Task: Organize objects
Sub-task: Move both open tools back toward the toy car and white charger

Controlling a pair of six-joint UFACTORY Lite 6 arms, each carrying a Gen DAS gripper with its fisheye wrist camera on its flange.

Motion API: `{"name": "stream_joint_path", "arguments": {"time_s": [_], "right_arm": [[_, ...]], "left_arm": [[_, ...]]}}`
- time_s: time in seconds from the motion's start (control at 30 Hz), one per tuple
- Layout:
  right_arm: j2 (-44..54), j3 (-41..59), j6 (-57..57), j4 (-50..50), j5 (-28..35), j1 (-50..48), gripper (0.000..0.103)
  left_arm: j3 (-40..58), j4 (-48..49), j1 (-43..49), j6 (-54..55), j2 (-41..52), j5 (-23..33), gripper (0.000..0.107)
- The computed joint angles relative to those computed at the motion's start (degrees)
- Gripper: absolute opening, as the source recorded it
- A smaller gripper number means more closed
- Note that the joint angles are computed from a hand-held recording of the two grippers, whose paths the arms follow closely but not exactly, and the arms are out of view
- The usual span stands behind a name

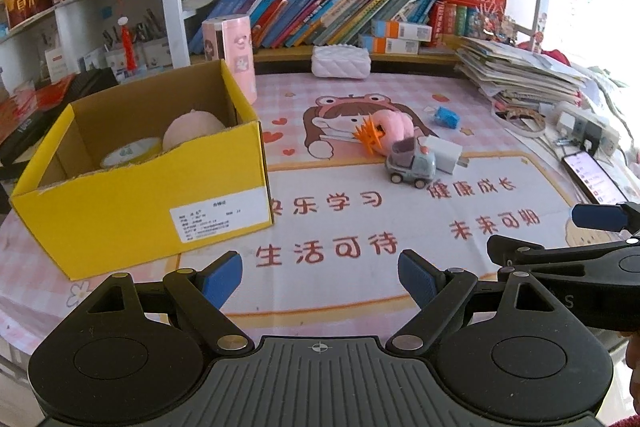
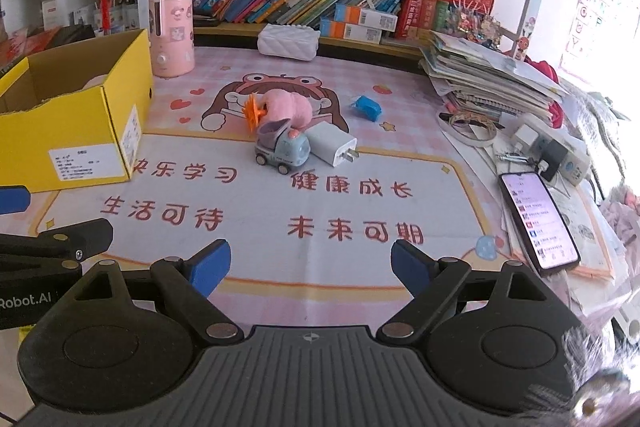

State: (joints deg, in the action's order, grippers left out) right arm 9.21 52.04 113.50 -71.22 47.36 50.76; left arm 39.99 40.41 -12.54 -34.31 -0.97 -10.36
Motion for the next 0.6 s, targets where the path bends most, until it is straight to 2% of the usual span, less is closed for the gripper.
{"name": "stream_joint_path", "arguments": {"time_s": [0.33, 0.6], "right_arm": [[1.63, 2.18, -5.22, -4.43, -7.66, -9.59, 0.087], [3.33, 4.02, -8.92, -7.98, -13.99, -17.54, 0.087]], "left_arm": [[9.42, -18.56, -3.74, 14.19, 9.20, 2.24, 0.087], [18.40, -41.76, -7.25, 33.77, 17.40, 4.11, 0.087]]}}
